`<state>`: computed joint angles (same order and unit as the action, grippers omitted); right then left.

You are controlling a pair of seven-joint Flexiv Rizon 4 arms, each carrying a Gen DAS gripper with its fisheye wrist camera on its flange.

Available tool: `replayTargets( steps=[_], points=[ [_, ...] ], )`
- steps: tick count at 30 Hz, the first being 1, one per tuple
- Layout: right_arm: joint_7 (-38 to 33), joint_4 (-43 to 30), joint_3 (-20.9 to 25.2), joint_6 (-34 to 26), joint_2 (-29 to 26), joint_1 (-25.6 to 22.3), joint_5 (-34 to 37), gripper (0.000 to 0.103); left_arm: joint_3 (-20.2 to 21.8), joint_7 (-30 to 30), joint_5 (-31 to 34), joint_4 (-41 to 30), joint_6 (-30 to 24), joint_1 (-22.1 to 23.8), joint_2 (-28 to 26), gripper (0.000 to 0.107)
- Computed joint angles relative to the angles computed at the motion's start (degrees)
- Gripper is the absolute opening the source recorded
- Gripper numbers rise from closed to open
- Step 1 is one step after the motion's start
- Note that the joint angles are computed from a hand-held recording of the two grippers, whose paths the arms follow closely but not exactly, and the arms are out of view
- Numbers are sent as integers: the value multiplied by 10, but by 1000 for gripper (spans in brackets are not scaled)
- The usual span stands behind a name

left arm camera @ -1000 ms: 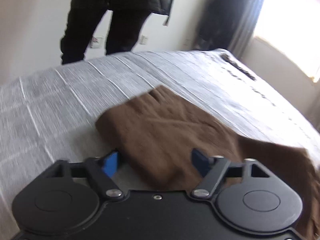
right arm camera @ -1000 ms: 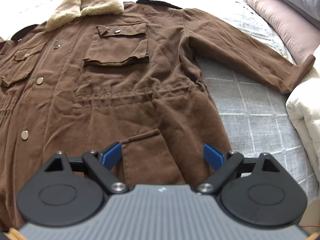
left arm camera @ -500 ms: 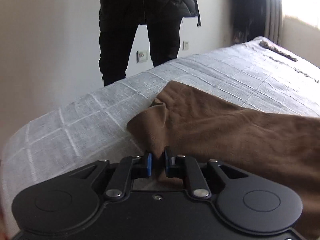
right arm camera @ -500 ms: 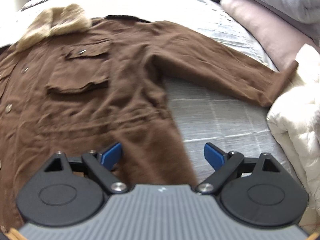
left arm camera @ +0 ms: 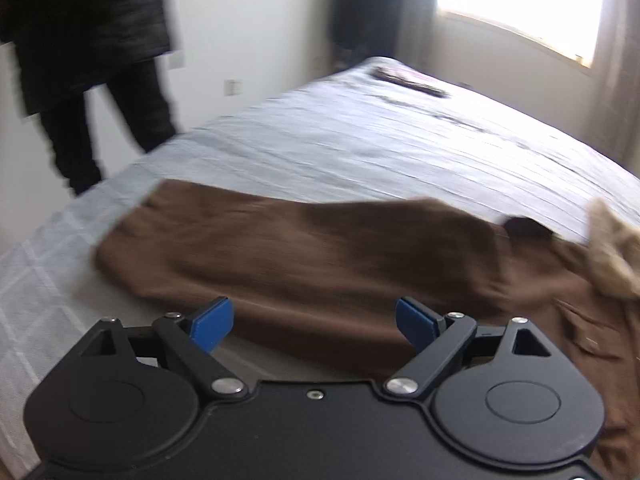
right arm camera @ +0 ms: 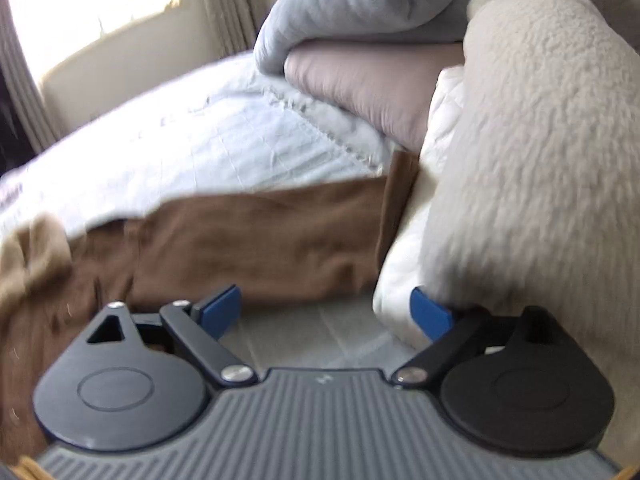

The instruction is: Fold large clothes

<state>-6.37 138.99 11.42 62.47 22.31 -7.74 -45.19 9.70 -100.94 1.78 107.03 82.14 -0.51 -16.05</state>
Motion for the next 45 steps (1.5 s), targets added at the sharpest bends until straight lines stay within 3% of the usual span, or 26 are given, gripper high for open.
replayTargets(
  steps=[5, 7, 9, 13, 18, 22, 23, 24, 25, 26, 27, 34, 36, 37, 38, 41, 45],
  points=[
    [25, -18, -18, 61, -29, -2, 35, 87, -63, 67, -44, 24, 6, 1, 19, 89],
    [20, -38, -7, 34, -44, 14, 56, 86, -79, 91, -57, 26, 6, -5, 18, 89],
    [31, -55, 3, 21, -67, 7, 4, 84, -89, 111, -68, 25, 4, -14, 16, 89],
    [45, -124, 4, -141, -128, 26, -73, 76, -93, 127, -69, 20, -11, -40, 15, 89],
    [42, -193, -13, -354, -217, 75, -137, 75, -102, 141, -81, 15, -18, -57, 7, 89],
    [42, -203, -50, -412, -245, 101, -126, 72, -106, 149, -85, 5, -27, -69, -3, 89],
    [42, -203, -60, -414, -250, 104, -126, 69, -108, 152, -87, 3, -29, -71, -6, 89],
    [45, -200, -68, -414, -253, 105, -134, 50, -112, 156, -91, 1, -30, -71, -9, 89],
    [45, -198, -72, -420, -255, 109, -145, 23, -120, 166, -100, 0, -30, -69, -13, 89],
    [42, -190, -79, -401, -251, 104, -158, 9, -132, 179, -113, 0, -28, -65, -16, 89],
    [36, -182, -85, -364, -241, 96, -161, 6, -147, 195, -130, 2, -24, -59, -20, 89],
    [72, -154, -100, -227, -158, 35, -233, 5, -270, 305, -250, -38, 10, -49, -80, 86],
    [86, -152, -101, -186, -142, 16, -263, 5, -287, 321, -255, -87, 2, -73, -117, 86],
    [94, -151, -102, -163, -135, 7, -281, 5, -294, 332, -254, -113, -2, -84, -136, 80],
    [100, -150, -104, -139, -128, -3, -295, 5, -298, 340, -248, -146, -2, -102, -160, 64],
    [120, -148, -112, -63, -113, -29, -318, 5, -296, 341, -240, -254, -38, -157, -233, 35],
    [141, -141, -123, 32, -105, -65, -346, 5, -309, 339, -252, -388, -101, -213, -325, 20]
  ],
)
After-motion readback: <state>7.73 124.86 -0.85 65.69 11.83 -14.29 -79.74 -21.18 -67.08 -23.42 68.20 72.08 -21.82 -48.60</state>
